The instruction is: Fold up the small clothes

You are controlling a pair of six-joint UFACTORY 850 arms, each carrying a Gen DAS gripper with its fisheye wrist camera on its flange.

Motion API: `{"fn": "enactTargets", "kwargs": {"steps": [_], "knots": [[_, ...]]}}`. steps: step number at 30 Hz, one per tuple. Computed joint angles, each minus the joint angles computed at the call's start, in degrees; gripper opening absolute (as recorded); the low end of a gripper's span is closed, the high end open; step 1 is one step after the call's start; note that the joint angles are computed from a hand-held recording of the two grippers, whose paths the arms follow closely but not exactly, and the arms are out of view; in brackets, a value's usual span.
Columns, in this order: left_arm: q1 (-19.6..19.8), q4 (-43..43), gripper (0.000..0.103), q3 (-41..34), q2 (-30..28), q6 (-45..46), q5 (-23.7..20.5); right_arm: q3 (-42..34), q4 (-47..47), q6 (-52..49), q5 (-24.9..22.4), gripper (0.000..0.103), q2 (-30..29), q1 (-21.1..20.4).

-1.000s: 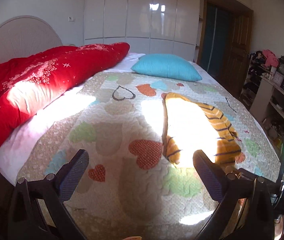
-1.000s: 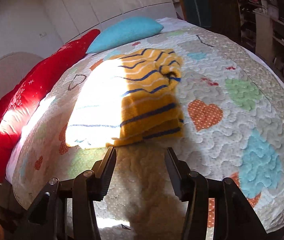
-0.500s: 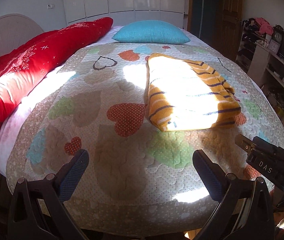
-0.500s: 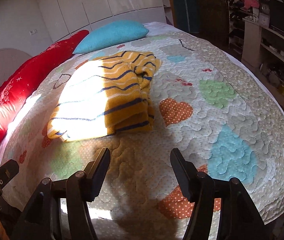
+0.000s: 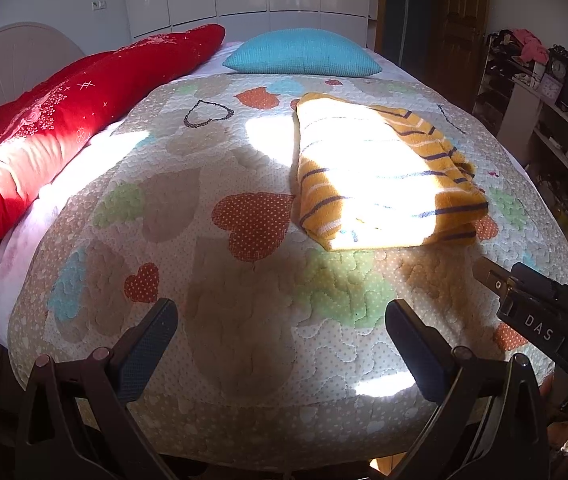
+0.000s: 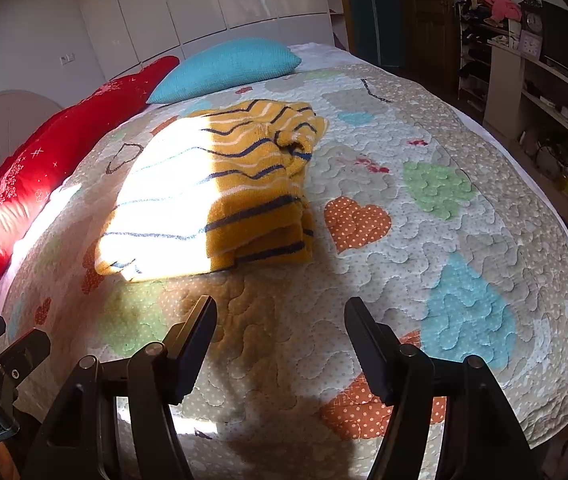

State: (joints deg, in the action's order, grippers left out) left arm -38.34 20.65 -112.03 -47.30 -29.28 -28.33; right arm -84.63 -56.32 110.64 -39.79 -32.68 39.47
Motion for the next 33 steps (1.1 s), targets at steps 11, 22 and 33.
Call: {"fn": "enactTargets", "kwargs": {"steps": [11, 22, 33], "knots": [[0.2, -4.5, 0.103, -1.2, -1.1, 3.9, -1.2, -0.4, 0.4, -1.0, -0.6, 0.072, -0.3, 0.0], [0.7, -8.9, 0.103, -2.0, -1.9, 6.8, -2.7, -3.2, -10.2, 3.0, -2.7, 0.072, -0.9, -1.1], [1.6, -9.8, 0.103, -0.3, -1.0, 7.2, -1.7, -7.4, 5.4, -12.1, 6.4, 0.058, -6.4, -7.2]]}}
